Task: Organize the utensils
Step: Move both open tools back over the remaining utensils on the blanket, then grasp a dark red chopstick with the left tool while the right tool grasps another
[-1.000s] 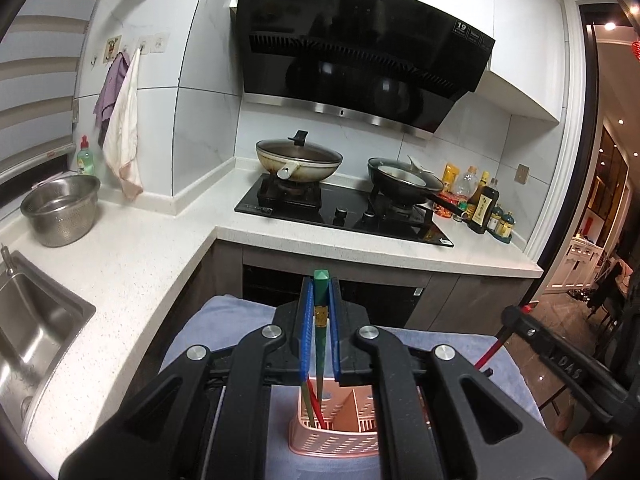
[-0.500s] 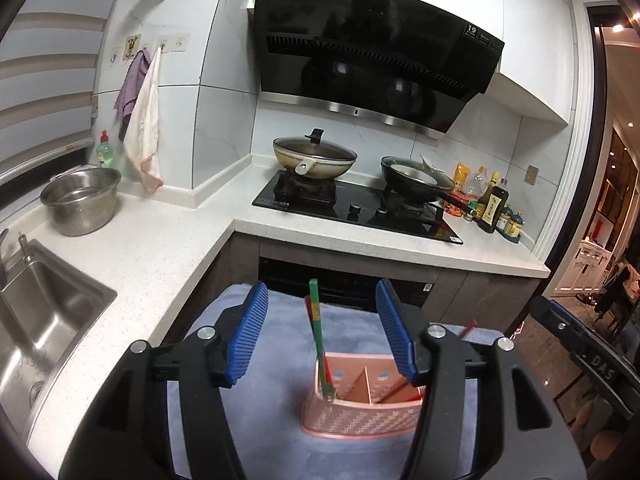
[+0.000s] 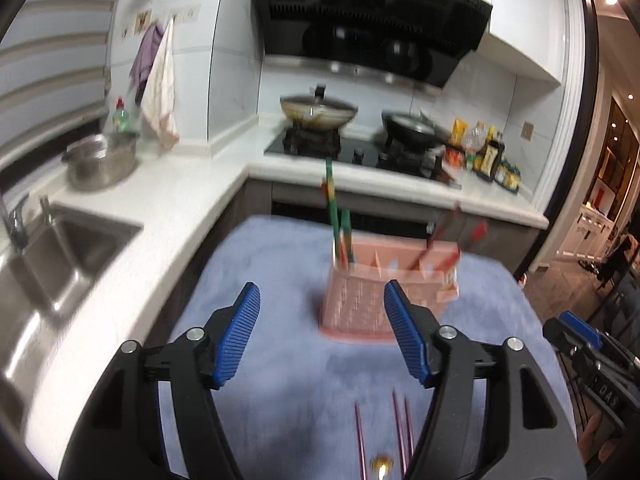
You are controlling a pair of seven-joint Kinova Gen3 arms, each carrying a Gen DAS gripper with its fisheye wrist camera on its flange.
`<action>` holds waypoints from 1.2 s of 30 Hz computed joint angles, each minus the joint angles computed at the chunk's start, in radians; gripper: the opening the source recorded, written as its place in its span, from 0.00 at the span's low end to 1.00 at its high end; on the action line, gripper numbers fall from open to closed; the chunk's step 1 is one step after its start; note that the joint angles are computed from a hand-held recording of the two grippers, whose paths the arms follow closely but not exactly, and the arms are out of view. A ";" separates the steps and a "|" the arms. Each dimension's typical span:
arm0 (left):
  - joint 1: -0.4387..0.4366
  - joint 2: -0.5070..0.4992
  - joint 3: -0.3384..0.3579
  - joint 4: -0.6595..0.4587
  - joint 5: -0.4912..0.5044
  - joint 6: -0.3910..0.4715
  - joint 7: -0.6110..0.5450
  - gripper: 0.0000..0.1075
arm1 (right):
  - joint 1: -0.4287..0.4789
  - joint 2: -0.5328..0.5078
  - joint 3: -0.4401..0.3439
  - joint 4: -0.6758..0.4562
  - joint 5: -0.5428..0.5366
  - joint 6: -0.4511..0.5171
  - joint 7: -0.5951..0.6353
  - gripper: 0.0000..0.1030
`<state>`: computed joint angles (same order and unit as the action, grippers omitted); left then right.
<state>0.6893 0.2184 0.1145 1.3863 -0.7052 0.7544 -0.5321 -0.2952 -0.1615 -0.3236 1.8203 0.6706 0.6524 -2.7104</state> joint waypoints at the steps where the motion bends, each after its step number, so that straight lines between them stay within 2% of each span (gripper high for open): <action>1: 0.004 -0.012 0.004 0.033 0.008 0.002 0.006 0.57 | -0.006 -0.020 -0.028 0.039 0.010 0.022 -0.033 0.46; 6: 0.011 -0.056 0.044 0.186 0.045 0.014 0.046 0.57 | -0.045 -0.057 -0.154 0.152 0.038 0.150 -0.171 0.46; 11: 0.018 -0.084 0.097 0.316 0.083 0.016 0.057 0.57 | -0.141 -0.041 -0.239 0.221 0.049 0.268 -0.280 0.46; 16: 0.029 -0.103 0.136 0.401 0.116 -0.002 0.044 0.57 | -0.250 -0.021 -0.232 0.276 -0.022 0.241 -0.324 0.46; 18: 0.047 -0.103 0.150 0.421 0.104 0.005 0.057 0.63 | -0.284 -0.014 -0.220 0.287 -0.034 0.227 -0.336 0.46; 25: 0.061 -0.091 0.175 0.438 0.180 -0.008 0.007 0.64 | -0.387 0.042 -0.193 0.298 -0.039 0.220 -0.354 0.46; 31: 0.076 -0.077 0.168 0.427 0.204 -0.013 -0.037 0.64 | -0.408 0.039 -0.139 0.314 -0.071 0.195 -0.341 0.46; 36: 0.083 -0.070 0.155 0.424 0.213 -0.024 -0.046 0.64 | -0.394 0.029 -0.136 0.323 -0.080 0.190 -0.348 0.46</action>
